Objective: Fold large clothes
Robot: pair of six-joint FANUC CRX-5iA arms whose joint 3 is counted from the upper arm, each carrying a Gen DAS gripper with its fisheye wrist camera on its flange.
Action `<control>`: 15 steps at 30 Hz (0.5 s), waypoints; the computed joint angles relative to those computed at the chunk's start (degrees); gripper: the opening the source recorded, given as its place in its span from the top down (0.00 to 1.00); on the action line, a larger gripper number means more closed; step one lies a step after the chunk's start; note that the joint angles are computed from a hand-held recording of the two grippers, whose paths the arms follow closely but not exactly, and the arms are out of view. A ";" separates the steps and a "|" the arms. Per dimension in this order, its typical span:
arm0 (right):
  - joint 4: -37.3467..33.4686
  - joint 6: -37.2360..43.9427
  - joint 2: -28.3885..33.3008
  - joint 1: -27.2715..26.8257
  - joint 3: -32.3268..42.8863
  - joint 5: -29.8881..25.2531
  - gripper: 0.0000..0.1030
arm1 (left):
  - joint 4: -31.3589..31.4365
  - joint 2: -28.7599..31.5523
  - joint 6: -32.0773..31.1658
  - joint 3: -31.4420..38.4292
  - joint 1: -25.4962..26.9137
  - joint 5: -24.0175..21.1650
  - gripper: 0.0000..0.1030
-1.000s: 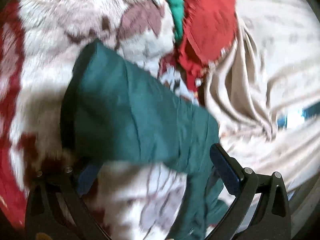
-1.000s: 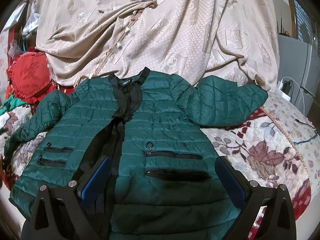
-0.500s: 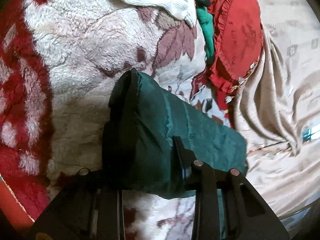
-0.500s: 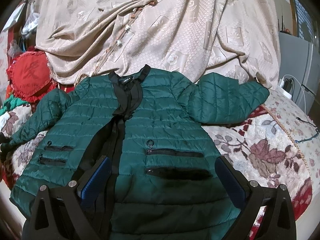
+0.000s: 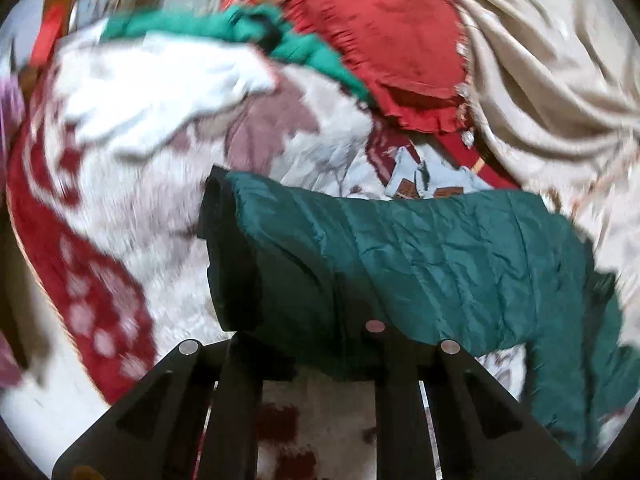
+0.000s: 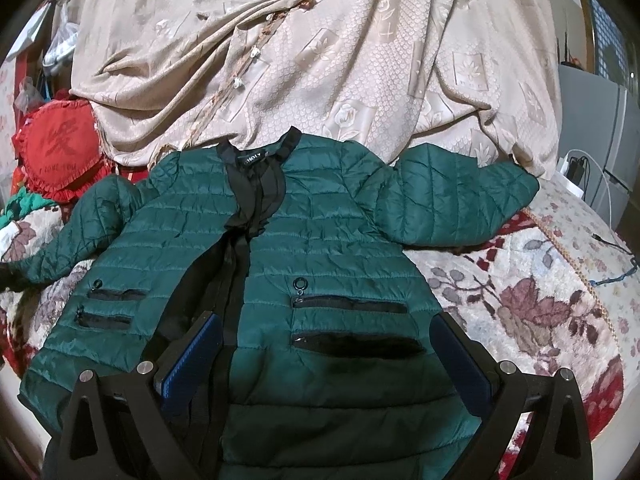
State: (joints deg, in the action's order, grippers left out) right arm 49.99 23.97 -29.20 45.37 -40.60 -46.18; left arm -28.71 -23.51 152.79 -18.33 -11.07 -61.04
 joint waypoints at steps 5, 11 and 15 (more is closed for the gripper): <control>0.04 -0.20 0.06 0.01 0.05 0.03 0.00 | -9.01 4.61 1.87 5.91 -7.98 -9.24 0.88; -0.08 -0.06 0.04 -0.05 0.02 0.03 0.00 | -13.13 7.25 1.17 8.92 -12.30 -12.99 0.88; -0.04 -0.09 0.05 -0.08 0.04 0.09 0.00 | -13.23 7.21 1.75 8.90 -12.60 -12.89 0.88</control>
State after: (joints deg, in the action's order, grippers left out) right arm 49.95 23.87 -29.15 45.29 -40.56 -46.09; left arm -41.94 -16.30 154.53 -9.44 -23.67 -73.93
